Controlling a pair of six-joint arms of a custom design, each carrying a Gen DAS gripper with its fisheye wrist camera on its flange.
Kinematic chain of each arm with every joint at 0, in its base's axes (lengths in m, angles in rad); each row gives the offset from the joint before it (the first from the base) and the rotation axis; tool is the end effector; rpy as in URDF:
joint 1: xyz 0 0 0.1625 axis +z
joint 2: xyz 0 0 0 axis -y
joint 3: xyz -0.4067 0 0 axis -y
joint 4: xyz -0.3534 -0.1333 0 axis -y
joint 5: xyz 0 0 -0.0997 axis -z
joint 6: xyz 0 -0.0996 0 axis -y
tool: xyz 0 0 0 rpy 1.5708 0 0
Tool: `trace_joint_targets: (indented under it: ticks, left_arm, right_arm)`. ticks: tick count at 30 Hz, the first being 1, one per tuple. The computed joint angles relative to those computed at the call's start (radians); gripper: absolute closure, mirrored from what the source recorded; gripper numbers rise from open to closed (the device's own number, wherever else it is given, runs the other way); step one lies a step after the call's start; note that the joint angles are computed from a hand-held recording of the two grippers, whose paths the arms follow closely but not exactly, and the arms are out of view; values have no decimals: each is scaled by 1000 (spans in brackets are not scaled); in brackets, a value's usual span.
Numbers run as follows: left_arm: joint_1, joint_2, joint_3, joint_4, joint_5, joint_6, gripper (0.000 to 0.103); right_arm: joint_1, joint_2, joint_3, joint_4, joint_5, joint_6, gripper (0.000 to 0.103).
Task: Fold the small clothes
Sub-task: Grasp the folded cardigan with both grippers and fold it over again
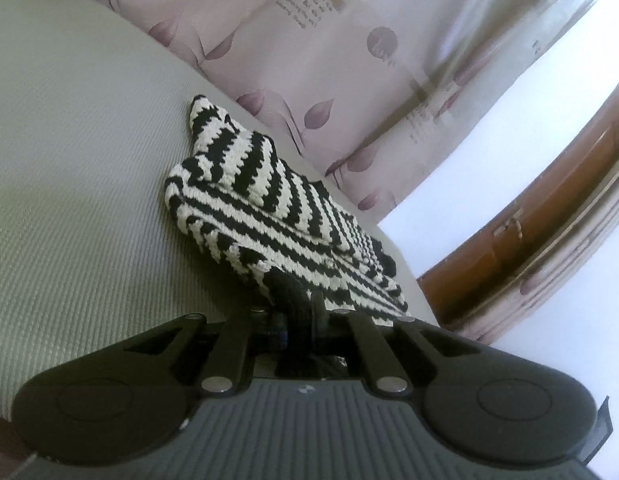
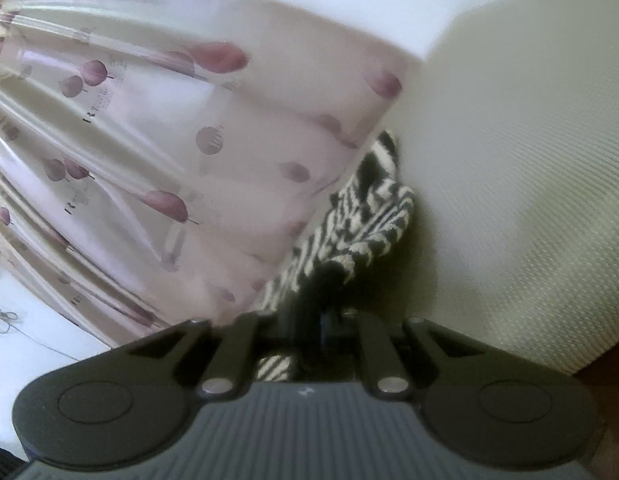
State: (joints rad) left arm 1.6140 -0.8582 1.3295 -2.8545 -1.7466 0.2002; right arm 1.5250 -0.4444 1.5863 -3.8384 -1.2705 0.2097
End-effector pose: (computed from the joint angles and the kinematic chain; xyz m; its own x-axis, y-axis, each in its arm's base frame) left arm 0.1469 -0.7149 0.3147 -0.9753 0.2193 -0.0265 0.1676 0.6566 -0.7354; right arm 0.1332 -0.6497 0.0650 -0.9412 -0.1286 -0.3125 0.2205 0.4671 -0.8563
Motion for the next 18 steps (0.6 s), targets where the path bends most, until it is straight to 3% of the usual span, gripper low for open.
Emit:
trace_joint_targets:
  ticks: [5, 18]
  left_arm:
    - [-16, 8, -24, -24, -9, 24, 95]
    - [-59, 78, -163, -66, -2, 4, 95]
  right_arm:
    - [2, 2, -28, 1, 34, 21, 93]
    - [32, 11, -202, 131, 31, -10, 93]
